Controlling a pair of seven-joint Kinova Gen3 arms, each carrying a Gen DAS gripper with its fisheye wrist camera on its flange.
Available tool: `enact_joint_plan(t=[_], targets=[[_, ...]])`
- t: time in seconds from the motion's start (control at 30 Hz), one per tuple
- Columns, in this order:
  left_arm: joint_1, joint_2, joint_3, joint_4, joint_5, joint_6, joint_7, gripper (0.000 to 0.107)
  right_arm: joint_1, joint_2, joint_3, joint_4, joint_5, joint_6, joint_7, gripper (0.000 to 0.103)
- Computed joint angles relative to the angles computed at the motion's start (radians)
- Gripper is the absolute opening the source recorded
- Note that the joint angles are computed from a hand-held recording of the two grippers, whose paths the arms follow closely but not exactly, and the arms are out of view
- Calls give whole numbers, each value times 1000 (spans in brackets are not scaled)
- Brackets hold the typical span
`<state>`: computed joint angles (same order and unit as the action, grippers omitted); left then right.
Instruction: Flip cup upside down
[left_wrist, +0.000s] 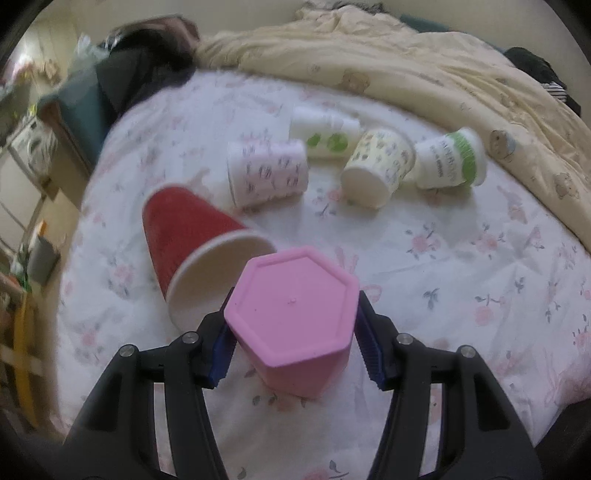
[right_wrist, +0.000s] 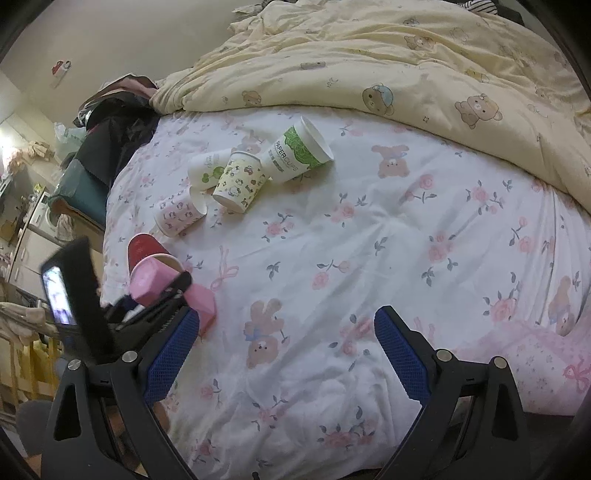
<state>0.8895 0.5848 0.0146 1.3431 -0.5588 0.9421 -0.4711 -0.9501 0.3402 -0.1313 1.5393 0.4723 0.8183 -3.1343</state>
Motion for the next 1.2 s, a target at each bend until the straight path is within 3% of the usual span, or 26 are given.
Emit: enact_joint_plan(t=[0.33,0.4,0.47,0.5,0.83,1.2], targets=[[1,3,0,14,2,-11,18,55,-1,7,-1,-13,0,4,12,98],[-17,4,14,10,27,-11,1,61,-1,10,-1,-16,-2,3,17,98],[-20,10,16,0,41,3,-11,86,-3,14,-1,-23,-3,10,25,98],[-14,9,12,0,38,7,-9,88,-5,15,1,-24,-2,13,27,98],[21,-70,13,48,-29,13,16,89,-25,22,6,-41,28,34,31,98],[38,-291,75,198,-177,28,157,89,-75,9,5,-34,106,48,-3,98]])
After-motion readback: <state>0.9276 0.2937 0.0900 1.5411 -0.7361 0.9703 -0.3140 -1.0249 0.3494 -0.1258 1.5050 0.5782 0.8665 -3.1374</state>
